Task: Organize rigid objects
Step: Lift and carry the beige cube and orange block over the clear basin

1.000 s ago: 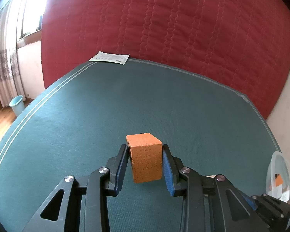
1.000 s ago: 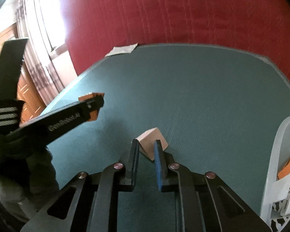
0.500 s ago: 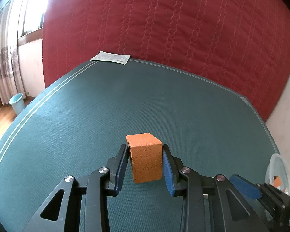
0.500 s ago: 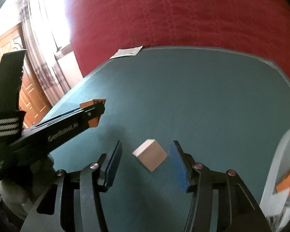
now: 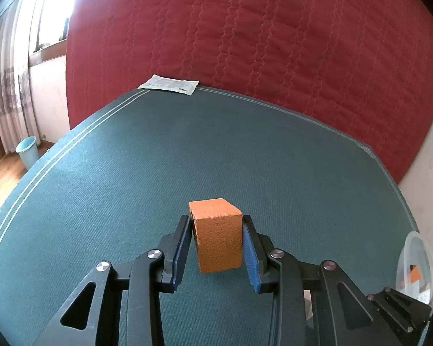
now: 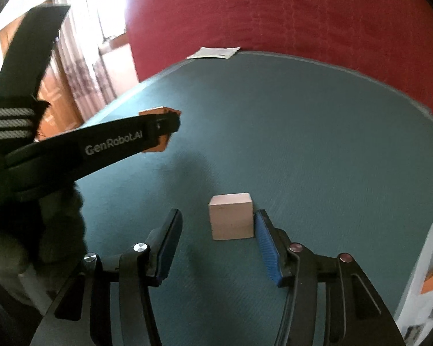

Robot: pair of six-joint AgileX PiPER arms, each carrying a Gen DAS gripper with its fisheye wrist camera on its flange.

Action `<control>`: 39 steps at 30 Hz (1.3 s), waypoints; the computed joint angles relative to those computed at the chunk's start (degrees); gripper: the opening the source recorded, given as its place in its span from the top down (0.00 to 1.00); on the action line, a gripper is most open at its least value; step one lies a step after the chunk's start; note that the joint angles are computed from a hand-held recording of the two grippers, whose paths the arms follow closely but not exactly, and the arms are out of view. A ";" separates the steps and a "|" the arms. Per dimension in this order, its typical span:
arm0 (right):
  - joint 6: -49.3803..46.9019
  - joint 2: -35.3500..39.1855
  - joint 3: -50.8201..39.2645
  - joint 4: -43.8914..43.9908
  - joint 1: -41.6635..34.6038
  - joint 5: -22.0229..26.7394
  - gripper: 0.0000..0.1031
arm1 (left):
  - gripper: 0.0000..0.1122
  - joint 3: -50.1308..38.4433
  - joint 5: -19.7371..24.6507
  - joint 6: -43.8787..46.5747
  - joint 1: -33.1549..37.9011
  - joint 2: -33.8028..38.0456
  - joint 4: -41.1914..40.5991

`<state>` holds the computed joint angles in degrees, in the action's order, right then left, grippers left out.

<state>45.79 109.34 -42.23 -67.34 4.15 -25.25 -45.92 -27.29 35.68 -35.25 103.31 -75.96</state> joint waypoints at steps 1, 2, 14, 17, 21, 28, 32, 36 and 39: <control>-2.21 -0.10 0.15 3.05 0.77 1.25 0.52 | 0.68 0.03 -0.09 -0.13 0.01 -0.01 0.02; -4.32 -0.16 0.20 5.99 1.50 2.32 0.53 | 0.68 0.10 -0.11 -0.25 0.03 -0.08 0.06; -8.29 -3.60 3.53 13.28 0.34 1.58 0.70 | 0.68 -0.61 0.27 -0.82 0.25 0.33 0.74; -8.01 -7.29 6.85 12.69 -2.24 -0.44 0.70 | 0.68 -0.30 0.41 -2.59 0.01 0.09 2.99; -6.80 -13.36 11.89 9.29 -7.30 -2.78 0.70 | 0.68 1.79 0.49 -10.03 -0.64 -1.66 12.37; -2.52 -22.84 18.80 -1.21 -20.61 -7.03 0.70 | 0.68 5.07 0.48 -23.64 -2.12 -5.59 30.19; 0.65 -25.57 19.81 -7.68 -30.24 -10.39 0.70 | 0.68 5.62 0.31 -26.46 -4.38 -6.65 34.56; 2.61 -25.64 19.28 -12.15 -40.28 -14.00 0.70 | 0.68 4.60 0.74 -24.30 -7.28 -6.16 33.36; 4.01 -24.04 17.73 -14.49 -45.69 -15.83 0.70 | 0.68 3.88 0.93 -20.24 -10.34 -6.01 29.33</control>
